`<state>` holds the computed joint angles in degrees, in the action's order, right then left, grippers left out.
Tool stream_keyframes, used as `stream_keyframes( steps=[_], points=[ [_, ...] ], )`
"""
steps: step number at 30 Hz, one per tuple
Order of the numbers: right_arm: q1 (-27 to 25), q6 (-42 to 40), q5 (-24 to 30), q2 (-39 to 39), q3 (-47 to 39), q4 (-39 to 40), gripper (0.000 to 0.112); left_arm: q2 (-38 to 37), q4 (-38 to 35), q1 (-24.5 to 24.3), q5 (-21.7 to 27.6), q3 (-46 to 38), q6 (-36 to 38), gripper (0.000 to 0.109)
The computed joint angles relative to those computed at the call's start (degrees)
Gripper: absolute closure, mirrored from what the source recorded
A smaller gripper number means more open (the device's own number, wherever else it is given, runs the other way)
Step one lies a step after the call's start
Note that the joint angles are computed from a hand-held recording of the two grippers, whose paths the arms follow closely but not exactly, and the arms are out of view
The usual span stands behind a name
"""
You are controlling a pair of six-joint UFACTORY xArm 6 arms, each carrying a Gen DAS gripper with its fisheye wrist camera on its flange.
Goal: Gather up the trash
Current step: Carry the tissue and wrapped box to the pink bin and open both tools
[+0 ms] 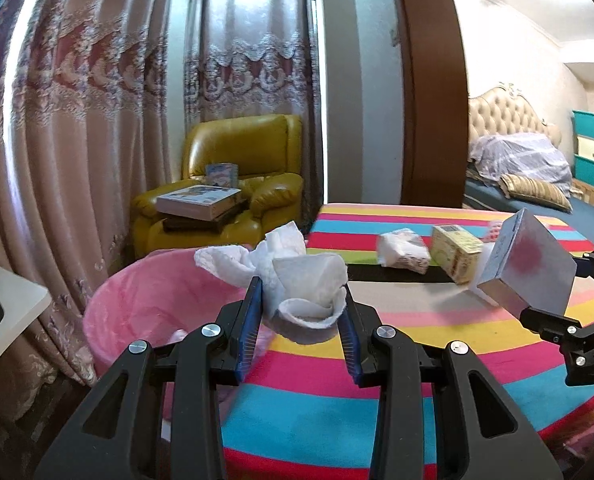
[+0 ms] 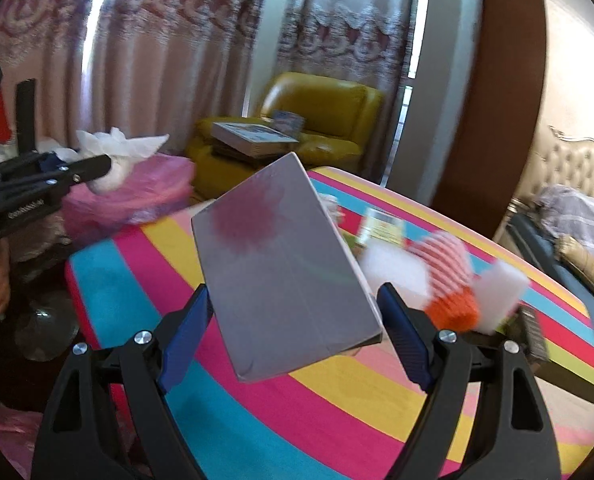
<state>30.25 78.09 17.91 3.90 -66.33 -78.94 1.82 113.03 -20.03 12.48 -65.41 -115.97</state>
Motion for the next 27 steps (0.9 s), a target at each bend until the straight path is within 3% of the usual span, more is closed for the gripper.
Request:
stream_keyframes(
  steps=[5,9,19,27],
  points=[
    [0.3,-0.2,-4.2,3.4,-4.4,-2.0,0.032,-2.4,2.1,3.0,-0.3,2.4,-2.3,0.074],
    [1.4,-6.2,-4.3,7.0,-8.5,2.3,0.032,-3.5,2.9,5.1,-0.6,3.9,-2.7,0.074],
    [3.9,-28.7,-4.8,19.9,-24.4,22.6,0.032,-0.5,2.8,10.6,-4.8,1.1,-2.3,0.074],
    [5.8,-52.3,-3.6,31.9,-41.8,48.8,0.031,4.1,11.1,14.6,-10.7,-4.8,-10.2,0.074]
  ],
)
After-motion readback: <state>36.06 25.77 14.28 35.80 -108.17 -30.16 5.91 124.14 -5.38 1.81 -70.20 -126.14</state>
